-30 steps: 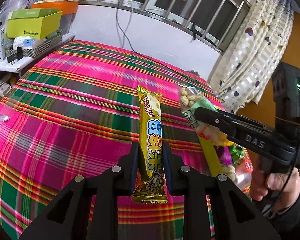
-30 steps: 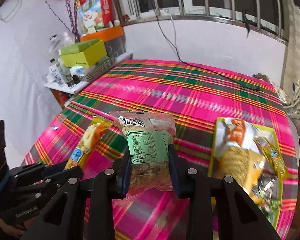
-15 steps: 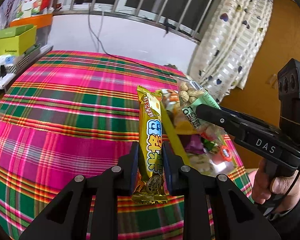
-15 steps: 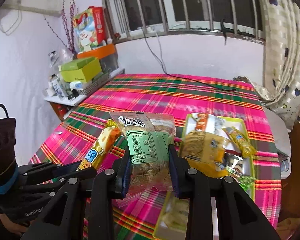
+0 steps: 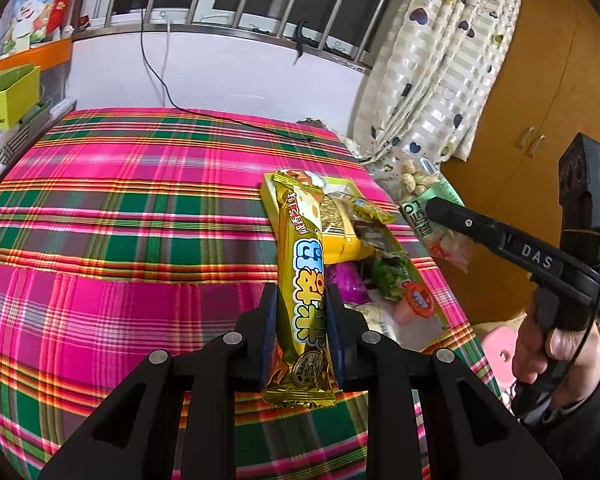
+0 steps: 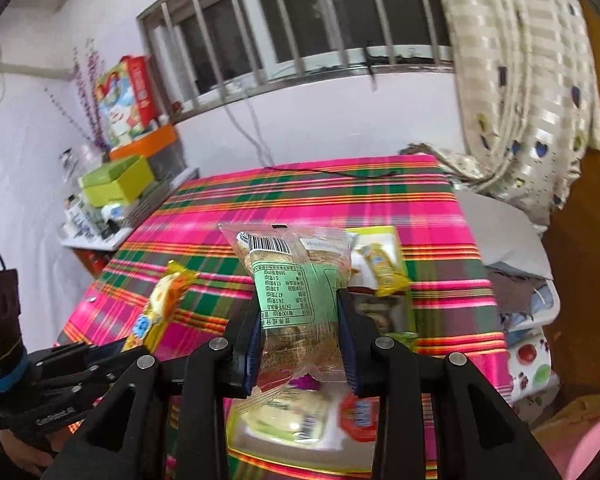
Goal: Organize snacks
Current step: 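Carry the yellow bar and peanut bag over the white box with both grippers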
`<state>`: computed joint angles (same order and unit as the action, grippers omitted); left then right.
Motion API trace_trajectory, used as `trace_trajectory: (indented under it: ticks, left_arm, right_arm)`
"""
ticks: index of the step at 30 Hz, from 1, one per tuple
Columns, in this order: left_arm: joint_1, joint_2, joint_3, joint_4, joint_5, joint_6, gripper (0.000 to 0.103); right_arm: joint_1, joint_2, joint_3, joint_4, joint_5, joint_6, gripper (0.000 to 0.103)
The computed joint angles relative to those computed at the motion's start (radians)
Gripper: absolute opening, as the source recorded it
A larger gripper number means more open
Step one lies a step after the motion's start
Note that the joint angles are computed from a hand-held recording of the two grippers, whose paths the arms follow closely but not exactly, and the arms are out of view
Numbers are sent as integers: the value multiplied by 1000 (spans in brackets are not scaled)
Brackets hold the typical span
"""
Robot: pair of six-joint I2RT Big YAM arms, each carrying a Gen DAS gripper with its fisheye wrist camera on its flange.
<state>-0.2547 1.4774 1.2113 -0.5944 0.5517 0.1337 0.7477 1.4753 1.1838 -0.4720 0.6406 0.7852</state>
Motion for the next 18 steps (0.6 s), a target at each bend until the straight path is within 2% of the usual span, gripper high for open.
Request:
trace_trajectory:
  ticks: [6,14,18]
  left_arm:
    - [-24,5,6,-17,-1,15,24]
    - [-47,24,18,-39,-7,26,24]
    - [-55,34,25,-51,-10,33,24]
  right_arm:
    - [-34,-19,-47,5,-24,39,31]
    - [-87,41,-53,10,-114,68,31]
    - [-82,53,-50,13,-109,63,32]
